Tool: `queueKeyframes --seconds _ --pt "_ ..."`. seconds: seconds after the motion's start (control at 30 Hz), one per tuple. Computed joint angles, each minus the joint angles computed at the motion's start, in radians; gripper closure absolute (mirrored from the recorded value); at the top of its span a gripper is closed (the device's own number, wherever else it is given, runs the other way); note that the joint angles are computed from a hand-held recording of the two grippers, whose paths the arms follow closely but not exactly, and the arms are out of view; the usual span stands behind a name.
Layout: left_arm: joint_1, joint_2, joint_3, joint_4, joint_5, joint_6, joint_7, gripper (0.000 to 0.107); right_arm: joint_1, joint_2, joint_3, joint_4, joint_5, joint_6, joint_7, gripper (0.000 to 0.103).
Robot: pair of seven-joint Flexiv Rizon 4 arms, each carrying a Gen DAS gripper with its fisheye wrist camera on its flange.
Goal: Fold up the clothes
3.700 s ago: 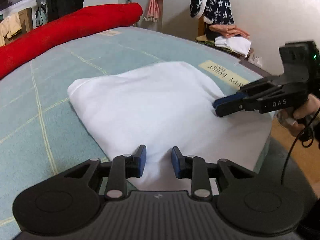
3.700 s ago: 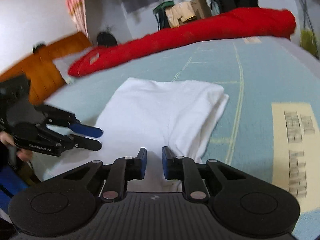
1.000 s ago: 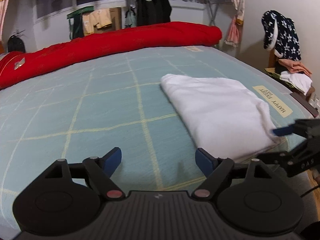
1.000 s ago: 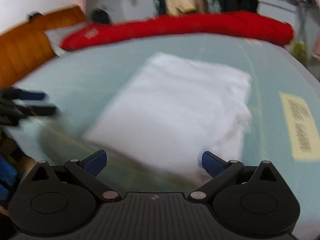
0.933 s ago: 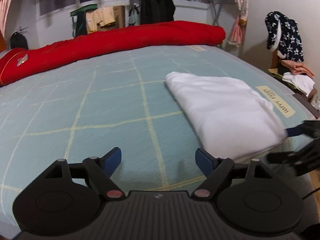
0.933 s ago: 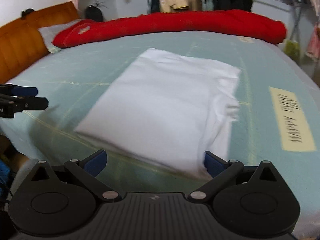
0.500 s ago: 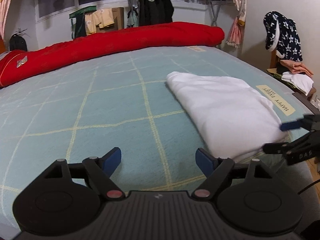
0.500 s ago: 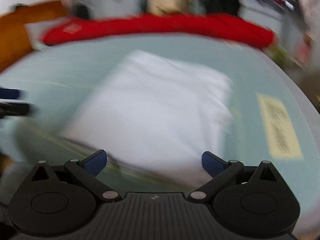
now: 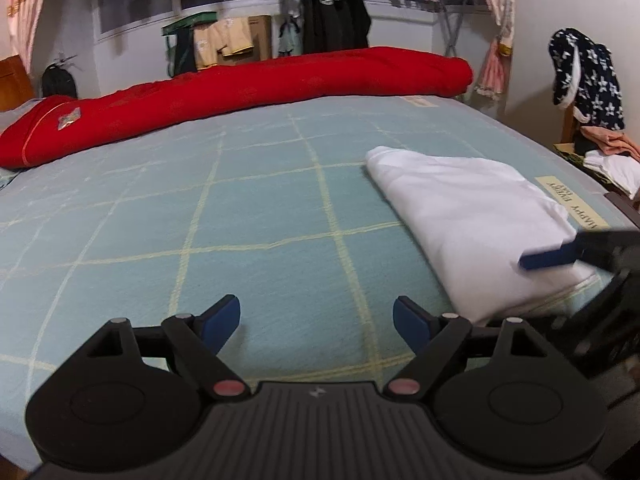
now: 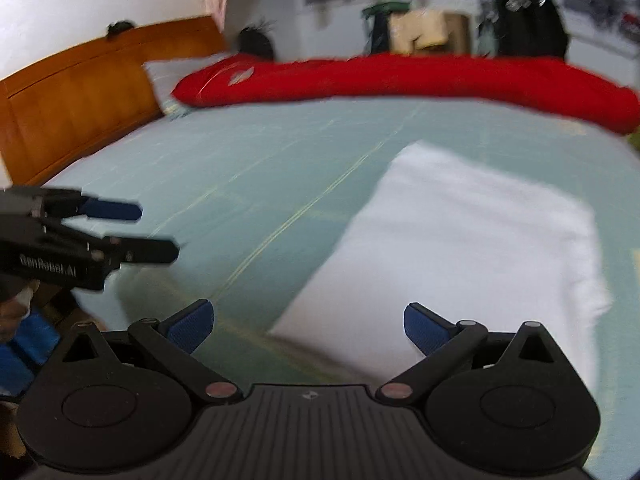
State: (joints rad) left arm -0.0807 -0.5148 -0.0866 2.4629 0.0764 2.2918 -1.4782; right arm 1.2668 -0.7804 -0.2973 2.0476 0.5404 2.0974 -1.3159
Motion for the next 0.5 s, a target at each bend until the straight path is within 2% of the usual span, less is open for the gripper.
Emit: queueKeyframes --seconds 0.1,0.27,0.33,0.5 --pt "0.011 -0.003 0.003 0.003 0.001 -0.002 -0.006 0.022 -0.070 0.018 0.082 0.004 -0.066 -0.037 0.028 0.000" --pt "-0.008 -0.017 0.018 -0.013 -0.032 0.001 0.002 0.022 -0.086 0.045 0.056 0.010 -0.067 0.041 0.002 0.000" --pt "0.000 -0.022 0.011 -0.014 -0.027 0.005 -0.005 0.022 -0.094 0.043 0.029 -0.026 -0.066 0.026 -0.031 0.000" --pt "0.024 -0.031 0.005 -0.009 -0.012 -0.002 -0.019 0.022 -0.285 -0.016 0.173 -0.138 -0.222 -0.014 -0.016 0.000"
